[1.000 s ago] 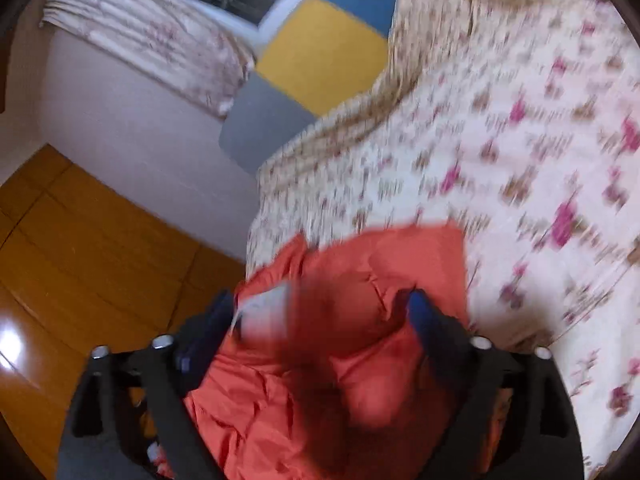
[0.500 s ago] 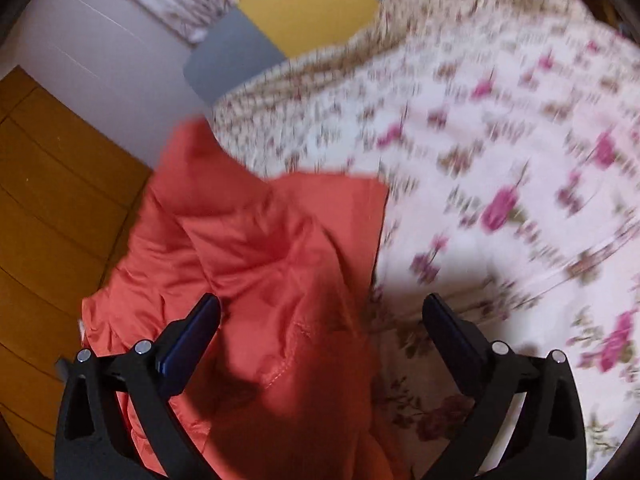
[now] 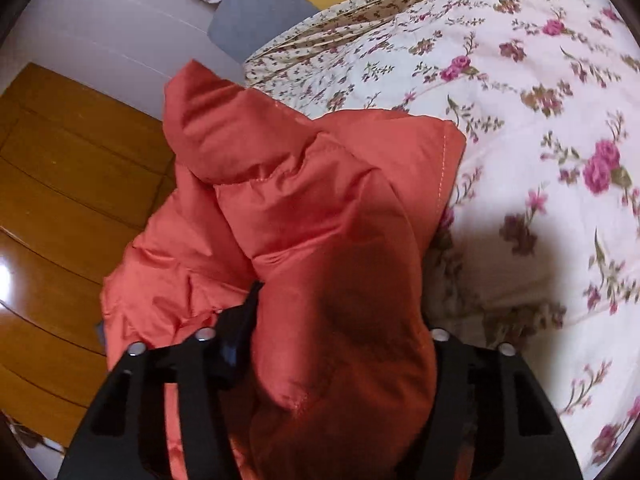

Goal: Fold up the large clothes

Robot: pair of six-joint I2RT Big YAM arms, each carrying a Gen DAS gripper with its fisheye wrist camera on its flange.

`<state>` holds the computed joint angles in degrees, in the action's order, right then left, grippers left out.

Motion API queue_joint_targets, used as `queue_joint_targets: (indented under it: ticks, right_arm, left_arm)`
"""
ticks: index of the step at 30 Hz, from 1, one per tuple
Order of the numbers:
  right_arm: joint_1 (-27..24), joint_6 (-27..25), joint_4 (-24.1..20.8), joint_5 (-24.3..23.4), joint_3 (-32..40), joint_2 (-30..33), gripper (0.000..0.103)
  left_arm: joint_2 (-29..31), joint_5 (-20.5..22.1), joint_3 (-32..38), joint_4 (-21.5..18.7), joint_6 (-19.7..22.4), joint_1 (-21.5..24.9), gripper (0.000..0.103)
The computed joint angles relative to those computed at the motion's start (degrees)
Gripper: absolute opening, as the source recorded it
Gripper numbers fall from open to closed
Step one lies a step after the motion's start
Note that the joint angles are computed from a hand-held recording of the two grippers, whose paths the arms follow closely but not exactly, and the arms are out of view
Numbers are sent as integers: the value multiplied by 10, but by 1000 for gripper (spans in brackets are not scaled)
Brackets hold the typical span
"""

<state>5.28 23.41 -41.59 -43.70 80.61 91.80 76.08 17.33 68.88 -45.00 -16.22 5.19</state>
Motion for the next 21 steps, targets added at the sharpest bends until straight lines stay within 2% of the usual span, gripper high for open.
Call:
queue_joint_targets:
  ticks: [2, 3, 6, 15, 21]
  right_arm:
    - [-2, 3, 6, -8, -12, -11, 50]
    - [-4, 1, 5, -10, -22, -20, 50]
    - [-4, -7, 1, -4, -52, -53, 50]
    - [-45, -53, -29, -13, -155, -159, 50]
    - [-72, -67, -29, -19, -218, -230, 50]
  left_arm:
    - [-12, 28, -14, 8, -4, 3, 57]
    - [-22, 28, -23, 11, -2, -2, 56]
    - [-51, 16, -46, 12, 3, -16, 56]
    - [-165, 28, -135, 4, -32, -42, 56]
    - [-242, 5, -182, -8, -57, -77, 56]
